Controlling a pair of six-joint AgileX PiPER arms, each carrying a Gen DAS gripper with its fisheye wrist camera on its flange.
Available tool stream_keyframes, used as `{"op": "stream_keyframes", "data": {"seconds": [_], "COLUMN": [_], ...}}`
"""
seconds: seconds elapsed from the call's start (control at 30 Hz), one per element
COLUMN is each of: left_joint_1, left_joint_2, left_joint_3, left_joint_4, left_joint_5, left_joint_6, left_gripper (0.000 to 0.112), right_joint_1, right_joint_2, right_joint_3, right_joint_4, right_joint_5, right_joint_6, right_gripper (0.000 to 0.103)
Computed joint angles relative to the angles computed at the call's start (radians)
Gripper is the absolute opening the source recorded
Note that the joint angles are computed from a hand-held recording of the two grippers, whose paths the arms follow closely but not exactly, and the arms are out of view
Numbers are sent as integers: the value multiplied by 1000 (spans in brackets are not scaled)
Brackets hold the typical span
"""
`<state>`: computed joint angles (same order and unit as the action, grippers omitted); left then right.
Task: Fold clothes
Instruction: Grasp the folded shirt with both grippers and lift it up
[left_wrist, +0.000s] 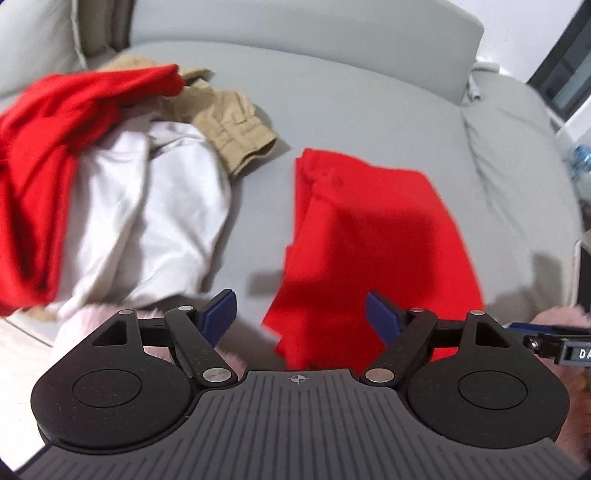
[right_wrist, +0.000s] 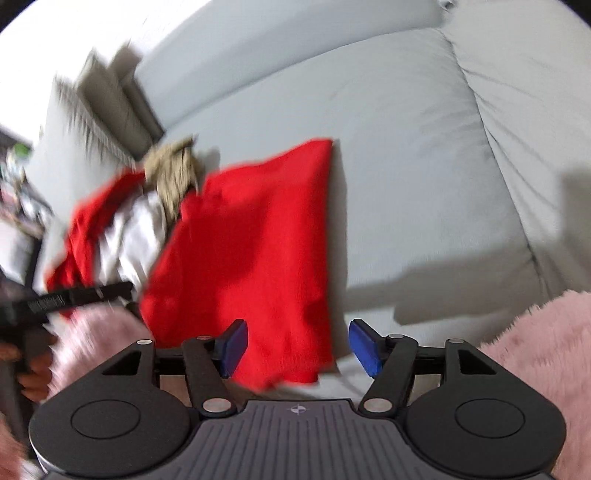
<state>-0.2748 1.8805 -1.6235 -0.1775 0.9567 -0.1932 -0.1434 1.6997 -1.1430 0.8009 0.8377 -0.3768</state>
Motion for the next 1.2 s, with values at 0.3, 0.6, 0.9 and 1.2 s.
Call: {"op": "stream_keyframes", "data": {"seconds": [0.3, 0.6, 0.9, 1.2], "left_joint_1": [106, 164, 63, -182], "left_joint_2": [284, 373, 406, 340], "left_joint_3": [-300, -327, -372, -457], "left_joint_4": [-260, -434, -331, 154], "left_joint_5": [186, 251, 197, 211], "left_joint_6": [102, 327, 350, 56], "left_gripper": [82, 90, 95, 31], "right_joint_1": [-79, -133, -54, 169], "right_joint_2": [245, 413, 459, 232], "right_joint_3": [-178, -229, -338, -297], "right_joint_4": [149, 384, 277, -198], "right_joint_5": [67, 207, 166, -88], "right_joint_6": [9, -128, -70, 71], "right_gripper": [65, 62, 20, 16]}}
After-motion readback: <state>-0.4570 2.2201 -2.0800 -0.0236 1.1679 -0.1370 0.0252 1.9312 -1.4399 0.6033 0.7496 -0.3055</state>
